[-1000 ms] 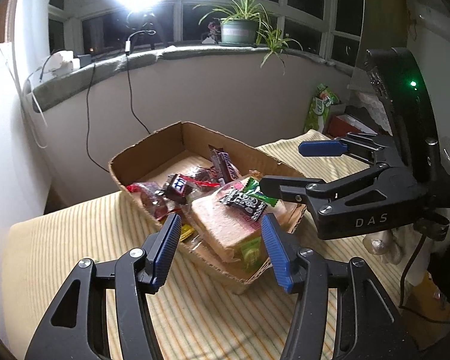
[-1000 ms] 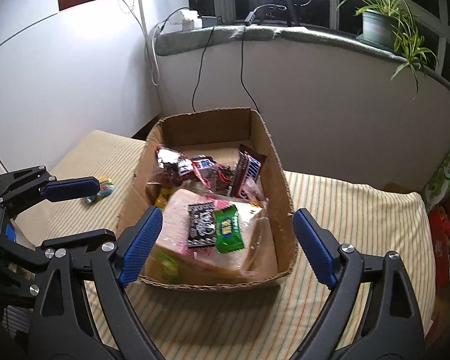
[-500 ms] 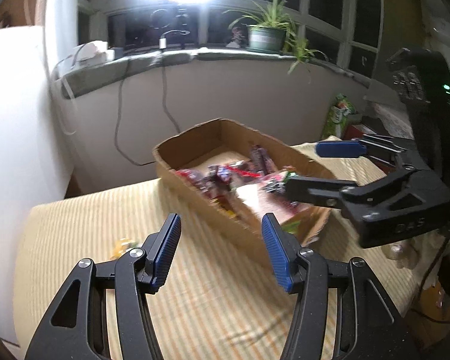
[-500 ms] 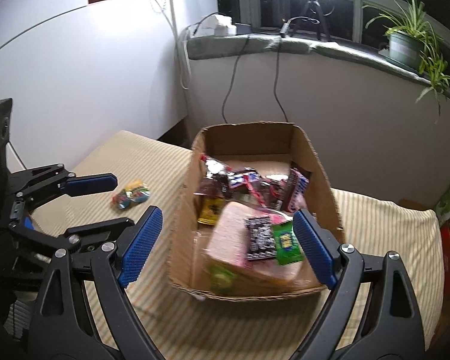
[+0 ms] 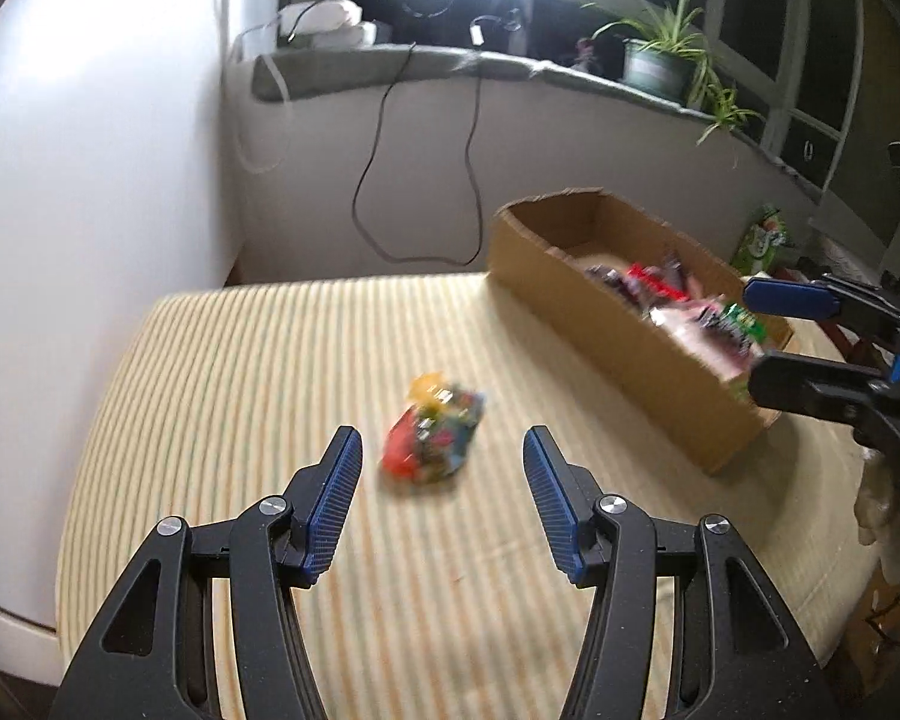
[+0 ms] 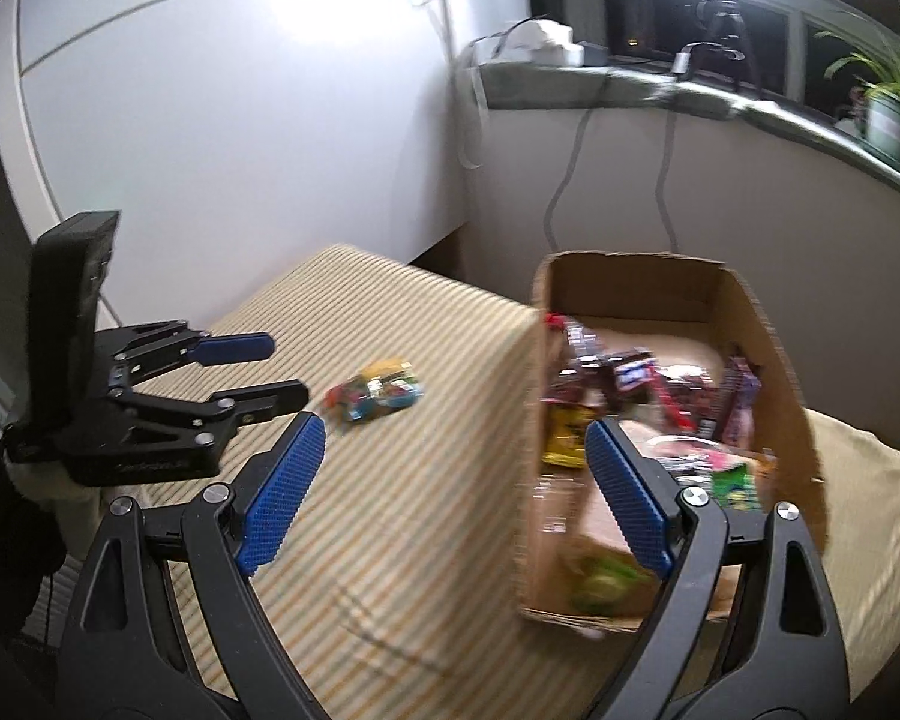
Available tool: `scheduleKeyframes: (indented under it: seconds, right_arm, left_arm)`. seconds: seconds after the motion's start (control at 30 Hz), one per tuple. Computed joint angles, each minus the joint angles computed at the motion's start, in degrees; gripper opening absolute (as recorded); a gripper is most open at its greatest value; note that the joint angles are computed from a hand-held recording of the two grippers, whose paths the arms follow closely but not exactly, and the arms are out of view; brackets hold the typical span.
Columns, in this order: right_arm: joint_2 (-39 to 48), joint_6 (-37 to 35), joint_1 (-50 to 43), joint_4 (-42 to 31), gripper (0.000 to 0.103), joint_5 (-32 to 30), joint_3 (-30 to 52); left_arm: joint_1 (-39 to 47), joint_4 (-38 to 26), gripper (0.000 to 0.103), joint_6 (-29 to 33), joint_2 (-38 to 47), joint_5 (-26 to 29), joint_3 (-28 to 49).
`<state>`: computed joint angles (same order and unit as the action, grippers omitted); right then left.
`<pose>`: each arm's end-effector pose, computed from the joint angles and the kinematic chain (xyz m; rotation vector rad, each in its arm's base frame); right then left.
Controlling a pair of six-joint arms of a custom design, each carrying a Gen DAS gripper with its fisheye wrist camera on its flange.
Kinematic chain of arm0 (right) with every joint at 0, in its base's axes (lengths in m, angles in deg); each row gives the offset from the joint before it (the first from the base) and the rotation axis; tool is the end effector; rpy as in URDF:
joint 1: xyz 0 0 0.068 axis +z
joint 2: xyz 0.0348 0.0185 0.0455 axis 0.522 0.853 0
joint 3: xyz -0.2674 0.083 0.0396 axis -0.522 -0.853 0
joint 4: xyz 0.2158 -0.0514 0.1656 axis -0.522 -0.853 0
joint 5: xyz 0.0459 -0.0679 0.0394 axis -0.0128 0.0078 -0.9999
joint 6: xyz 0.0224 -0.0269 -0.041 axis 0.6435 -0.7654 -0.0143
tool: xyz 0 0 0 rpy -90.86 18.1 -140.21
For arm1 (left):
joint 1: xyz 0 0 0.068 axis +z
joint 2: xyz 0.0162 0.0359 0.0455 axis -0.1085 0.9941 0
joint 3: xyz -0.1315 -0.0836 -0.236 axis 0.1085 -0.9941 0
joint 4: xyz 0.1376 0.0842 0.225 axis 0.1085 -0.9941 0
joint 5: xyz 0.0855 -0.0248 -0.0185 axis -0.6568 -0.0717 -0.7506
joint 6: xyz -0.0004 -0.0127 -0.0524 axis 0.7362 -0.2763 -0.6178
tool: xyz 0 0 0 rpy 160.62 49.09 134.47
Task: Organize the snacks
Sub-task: 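Move both open grippers back to the last candies on the bed, then grasp the yellow-and-red candy packets with the left gripper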
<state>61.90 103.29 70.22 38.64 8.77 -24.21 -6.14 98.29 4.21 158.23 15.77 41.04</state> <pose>0.1481 0.0981 0.0935 0.0692 2.2965 0.0489 0.2467 -0.0208 0.0628 0.9714 2.2071 -0.5445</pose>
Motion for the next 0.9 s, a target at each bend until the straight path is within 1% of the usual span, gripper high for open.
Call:
scheduleKeyframes:
  seconds: [0.1,0.27,0.37,0.5,0.53,0.6,0.67,0.7,0.77,0.9]
  right_arm:
    - [7.56,-0.09,1.47,4.51,0.091,-0.79,2.41]
    - [17.86,-0.92,1.9,9.55,0.091,-3.05,6.72]
    - [21.84,-0.85,0.32,11.64,0.091,-5.35,8.79]
    - [24.99,-0.01,-3.88,13.35,0.09,-11.25,11.36]
    - [26.24,0.32,-5.15,13.42,0.088,-12.45,12.43]
    - [28.85,1.02,-7.84,13.35,0.075,-15.36,14.49]
    - [31.29,2.19,-10.01,13.21,0.069,-17.9,16.35]
    - [32.43,2.53,-11.05,12.98,0.065,-18.83,17.43]
    - [34.84,3.71,-12.52,12.32,0.058,-19.8,19.47]
    - [39.61,4.39,-14.1,9.96,0.055,-20.21,24.13]
  left_arm:
    - [1.72,-0.68,0.055,1.53,3.39,0.37,1.71]
    - [2.98,-3.38,0.052,3.37,7.63,1.68,4.6]
    - [2.05,-4.11,0.052,3.75,9.71,1.97,5.88]
    - [0.43,-4.56,0.051,2.74,11.94,2.43,7.45]
    - [0.06,-4.43,0.051,2.29,12.62,2.58,7.89]
    - [-0.08,-4.33,0.051,2.02,13.38,2.76,8.48]
    - [-0.01,-4.61,0.051,1.88,14.0,2.99,9.14]
    - [0.08,-4.7,0.049,1.79,14.27,3.06,9.44]
    - [0.37,-5.15,0.048,1.79,14.93,3.35,10.18]
    - [0.27,-5.64,0.048,2.28,15.35,3.36,10.78]
